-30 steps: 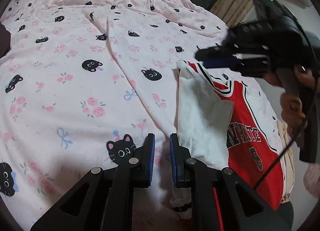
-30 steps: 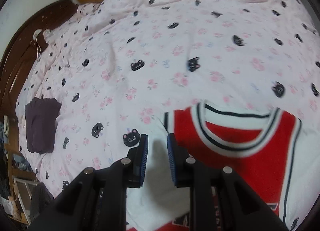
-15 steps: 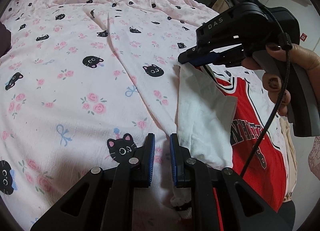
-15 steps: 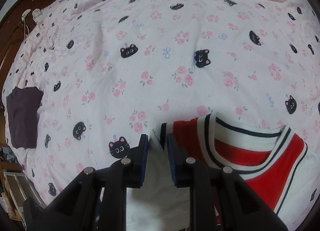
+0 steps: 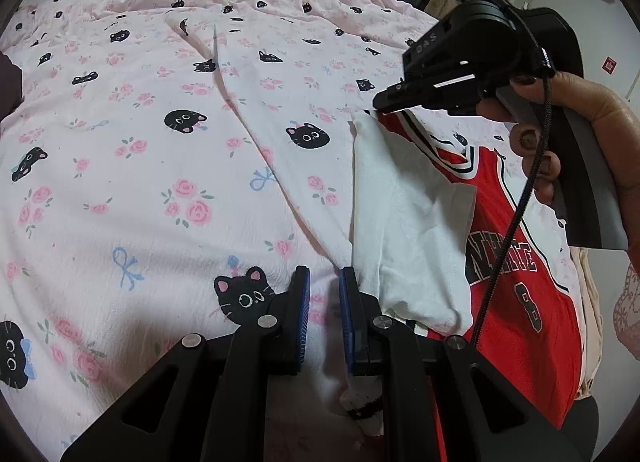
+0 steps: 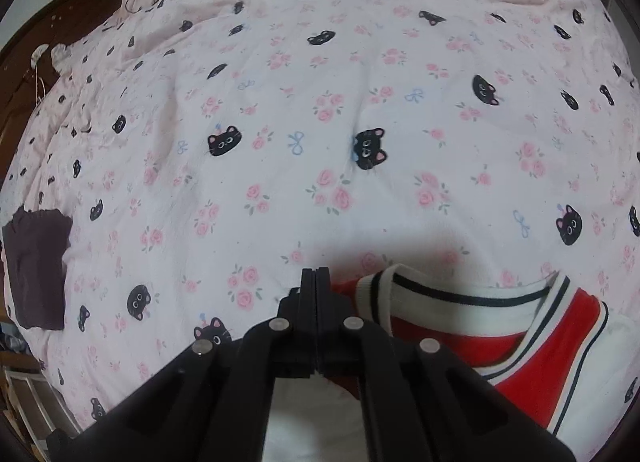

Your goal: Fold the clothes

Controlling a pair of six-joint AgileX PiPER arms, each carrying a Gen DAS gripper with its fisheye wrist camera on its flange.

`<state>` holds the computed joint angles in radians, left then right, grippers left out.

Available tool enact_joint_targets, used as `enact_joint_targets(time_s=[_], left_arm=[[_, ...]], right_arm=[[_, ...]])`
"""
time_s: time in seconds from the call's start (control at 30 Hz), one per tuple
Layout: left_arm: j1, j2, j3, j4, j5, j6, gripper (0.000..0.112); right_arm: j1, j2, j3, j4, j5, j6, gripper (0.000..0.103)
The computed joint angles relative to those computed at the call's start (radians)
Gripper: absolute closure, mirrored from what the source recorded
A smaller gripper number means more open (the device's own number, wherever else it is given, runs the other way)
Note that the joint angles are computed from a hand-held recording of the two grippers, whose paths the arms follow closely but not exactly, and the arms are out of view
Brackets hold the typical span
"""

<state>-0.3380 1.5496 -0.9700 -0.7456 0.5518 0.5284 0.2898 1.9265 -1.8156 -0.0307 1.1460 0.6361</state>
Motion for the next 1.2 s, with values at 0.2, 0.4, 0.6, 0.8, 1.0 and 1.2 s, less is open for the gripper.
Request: enact_joint_targets(time_s=[0.2,0.4,0.6,0.8,1.0,1.2], left_arm=[[0.018,-0.012,0.01,-0.038,-0.003,0.018,0.1],[0.011,-0.011,0.014,-0.026,-0.02,0.008,0.1],[-0.003,-0.018,0.021,0.008,-0.038,-0.026,0.1],[-0.017,-0.054,0.036,0.073,-0.067,-0.101,0.1],[-0.04,-0.118,0.048,0.127,-0.084,-0.147,0.095],[-0.068,-0.229,0.063,0.151,-0.05,-0.185,0.051]], right_arm=[[0.006,-0.156,0.176,0.069,-0.102,-0.077,0.099],[0.078,-0.302,0.383,0.091,-0.116,-0.14,0.099],[0.071,-0.419,0.626,0.062,-0.151,-0.095,0.1],[0.072,-0.518,0.698,0.072,-0.159,-0.057,0.097],[0.133,-0.53,0.624,0.051,-0.123,-0.023,0.084],[0.206,-0.567,0.64,0.029,-0.103,0.017,0.07]])
